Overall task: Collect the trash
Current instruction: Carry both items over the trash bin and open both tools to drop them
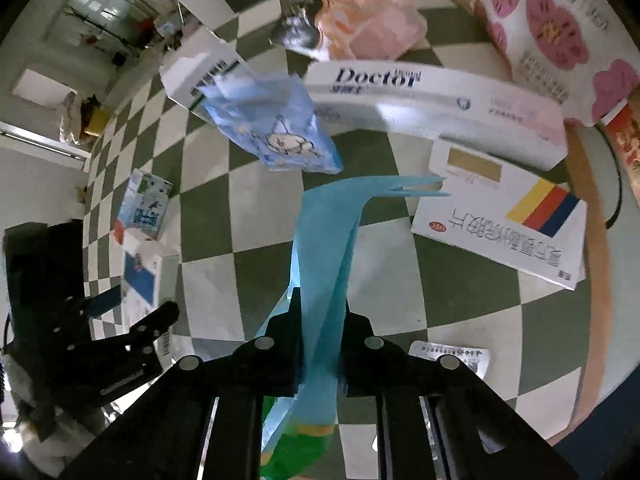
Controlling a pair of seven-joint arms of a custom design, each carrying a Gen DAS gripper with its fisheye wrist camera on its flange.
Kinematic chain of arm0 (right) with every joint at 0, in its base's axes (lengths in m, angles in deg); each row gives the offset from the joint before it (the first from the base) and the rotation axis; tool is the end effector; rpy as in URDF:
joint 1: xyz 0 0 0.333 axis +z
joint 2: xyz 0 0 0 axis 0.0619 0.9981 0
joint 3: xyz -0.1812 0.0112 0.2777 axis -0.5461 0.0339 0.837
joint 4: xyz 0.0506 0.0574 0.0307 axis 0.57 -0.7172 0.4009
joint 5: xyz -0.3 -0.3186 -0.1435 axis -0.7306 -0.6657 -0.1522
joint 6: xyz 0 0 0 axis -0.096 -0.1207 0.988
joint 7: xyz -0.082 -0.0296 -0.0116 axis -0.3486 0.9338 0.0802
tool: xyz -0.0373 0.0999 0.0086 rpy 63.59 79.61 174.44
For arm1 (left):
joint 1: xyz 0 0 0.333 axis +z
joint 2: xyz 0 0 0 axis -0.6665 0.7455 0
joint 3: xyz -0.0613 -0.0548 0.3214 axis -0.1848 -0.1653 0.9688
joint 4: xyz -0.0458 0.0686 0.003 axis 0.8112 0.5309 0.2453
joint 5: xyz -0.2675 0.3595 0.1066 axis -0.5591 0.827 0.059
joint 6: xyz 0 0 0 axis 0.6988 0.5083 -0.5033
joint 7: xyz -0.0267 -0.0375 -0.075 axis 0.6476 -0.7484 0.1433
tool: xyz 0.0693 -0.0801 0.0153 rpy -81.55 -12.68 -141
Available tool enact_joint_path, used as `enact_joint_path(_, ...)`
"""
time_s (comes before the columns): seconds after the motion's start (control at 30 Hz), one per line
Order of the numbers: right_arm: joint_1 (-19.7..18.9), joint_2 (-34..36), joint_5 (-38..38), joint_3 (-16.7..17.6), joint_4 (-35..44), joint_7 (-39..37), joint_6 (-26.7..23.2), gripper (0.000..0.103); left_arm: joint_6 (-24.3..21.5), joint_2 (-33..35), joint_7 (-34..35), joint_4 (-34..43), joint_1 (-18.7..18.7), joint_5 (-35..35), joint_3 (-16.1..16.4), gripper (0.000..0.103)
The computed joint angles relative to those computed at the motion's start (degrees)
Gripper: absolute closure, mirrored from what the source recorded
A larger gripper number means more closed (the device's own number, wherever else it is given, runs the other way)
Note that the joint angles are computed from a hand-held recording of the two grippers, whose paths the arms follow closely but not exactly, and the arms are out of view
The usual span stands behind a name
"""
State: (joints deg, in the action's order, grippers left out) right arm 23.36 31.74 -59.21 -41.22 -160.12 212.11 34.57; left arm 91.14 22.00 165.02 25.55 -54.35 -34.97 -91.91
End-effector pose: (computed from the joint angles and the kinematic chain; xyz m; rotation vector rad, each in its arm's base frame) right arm 0.5657 0.2825 0.7312 -1.5325 2.3399 0.0675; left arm 0.5888 -0.2127 0.7850 -1.6380 2.4646 -0.0326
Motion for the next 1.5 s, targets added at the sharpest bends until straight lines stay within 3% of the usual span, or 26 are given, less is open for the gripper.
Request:
enact_joint_path(0.03, 0.1, -0.2, -0.7, 0.1, 0.3, 0.4, -0.1, 0.091, 0.2, -0.9, -1.3, -1.5, -0.5, 0.1, -0.1, 0.027)
enact_joint_path(0.17, 0.9, -2.1, -4.4, 1.0, 1.3, 2.4, -0.8, 0.092, 8.5, -10.4, -3.7, -11.9, 1.0, -1.8, -0.5, 0.027)
enact_joint_path(0.43, 4.8, -4.2, -15.0, 5.0, 6.0, 8.3, -4.4, 0.092, 15.0, -23.3, 1.1, -22.1, 7.1, -10.9, 2.8, 0.027)
enact_joint_path(0.57, 8.4, -4.9, -20.8, 8.5, 8.6, 12.9, -8.5, 0.092, 14.6, -32.0, 4.4, -28.6, 9.3, -15.1, 4.7, 0.027)
enact_joint_path(0.7, 12.6, -5.0, -25.5, 12.2, 10.9, 17.3, -13.8, 0.092, 11.1, -39.8, 7.1, -34.4, 11.2, -18.4, 7.3, 0.027)
enact_joint_path(0.93, 19.1, -5.8, -23.7, 15.0, 7.8, 25.2, -16.9, 0.092, 3.7, -49.3, 8.5, -44.4, 15.0, -20.7, 9.6, 0.027)
enact_joint_path(1.07, 20.6, -8.9, -17.0, 14.4, -1.0, 27.6, -12.4, 0.092, 1.2, -54.0, 8.2, -53.0, 17.1, -20.9, 9.6, 0.027)
enact_joint_path(1.23, 21.4, -15.2, -6.5, 13.0, -19.4, 30.1, -0.1, 0.092, 2.8, -58.9, 6.5, -67.3, 19.3, -21.7, 8.6, 0.027)
enact_joint_path(1.37, 22.0, -18.2, -0.2, 11.7, -33.8, 30.1, 11.9, 0.092, 8.4, -60.4, 4.7, -77.9, 20.0, -22.6, 7.0, 0.027)
enact_joint_path(1.5, 22.3, -16.6, 0.8, 11.3, -42.0, 28.3, 21.1, 0.092, 16.7, -57.8, 2.0, -87.9, 20.0, -24.6, 6.0, 0.027)
